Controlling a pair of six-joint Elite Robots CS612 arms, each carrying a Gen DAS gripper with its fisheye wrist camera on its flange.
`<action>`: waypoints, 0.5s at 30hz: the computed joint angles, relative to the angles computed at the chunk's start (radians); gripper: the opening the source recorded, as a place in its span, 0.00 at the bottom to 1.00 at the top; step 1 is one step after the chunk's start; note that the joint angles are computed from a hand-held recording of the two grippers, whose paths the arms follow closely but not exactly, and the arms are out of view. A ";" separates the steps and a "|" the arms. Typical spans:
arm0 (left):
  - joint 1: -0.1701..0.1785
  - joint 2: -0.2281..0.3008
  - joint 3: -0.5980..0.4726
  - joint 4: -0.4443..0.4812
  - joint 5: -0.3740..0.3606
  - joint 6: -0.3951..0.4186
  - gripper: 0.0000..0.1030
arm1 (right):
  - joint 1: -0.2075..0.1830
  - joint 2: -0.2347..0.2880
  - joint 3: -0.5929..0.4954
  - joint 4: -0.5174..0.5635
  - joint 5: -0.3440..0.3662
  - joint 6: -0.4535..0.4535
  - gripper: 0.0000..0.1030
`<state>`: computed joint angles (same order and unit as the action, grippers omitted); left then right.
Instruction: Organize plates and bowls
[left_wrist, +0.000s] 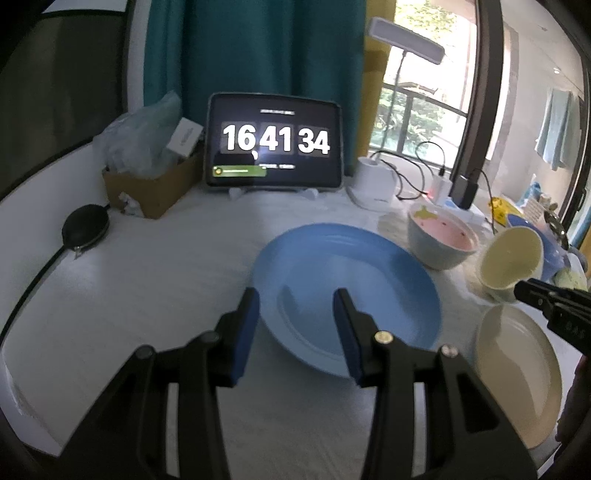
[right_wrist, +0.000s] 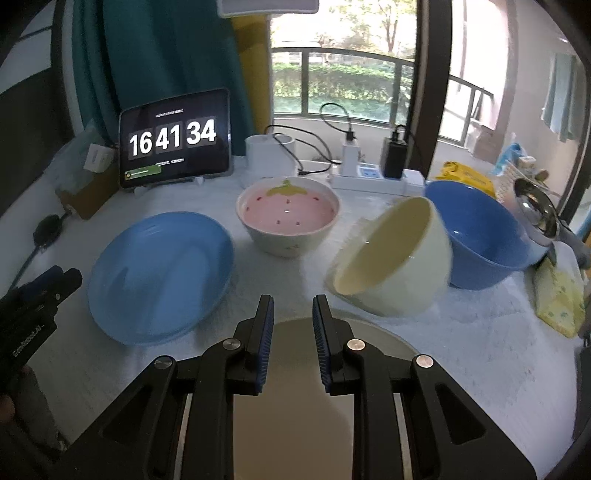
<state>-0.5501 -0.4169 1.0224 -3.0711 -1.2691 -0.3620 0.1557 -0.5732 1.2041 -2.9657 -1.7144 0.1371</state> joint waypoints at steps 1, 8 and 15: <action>0.003 0.004 -0.007 0.005 0.002 -0.002 0.42 | 0.002 0.008 -0.016 0.012 0.004 -0.002 0.22; 0.023 0.033 -0.059 0.051 0.004 -0.009 0.42 | 0.010 0.046 -0.092 0.071 0.027 -0.013 0.23; 0.039 0.064 -0.117 0.113 -0.019 -0.010 0.42 | 0.013 0.087 -0.174 0.155 0.060 -0.009 0.23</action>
<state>-0.5108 -0.3530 0.9053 -2.9583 -1.2886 -0.3723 0.1686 -0.4865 1.0306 -2.8111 -1.6548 0.1279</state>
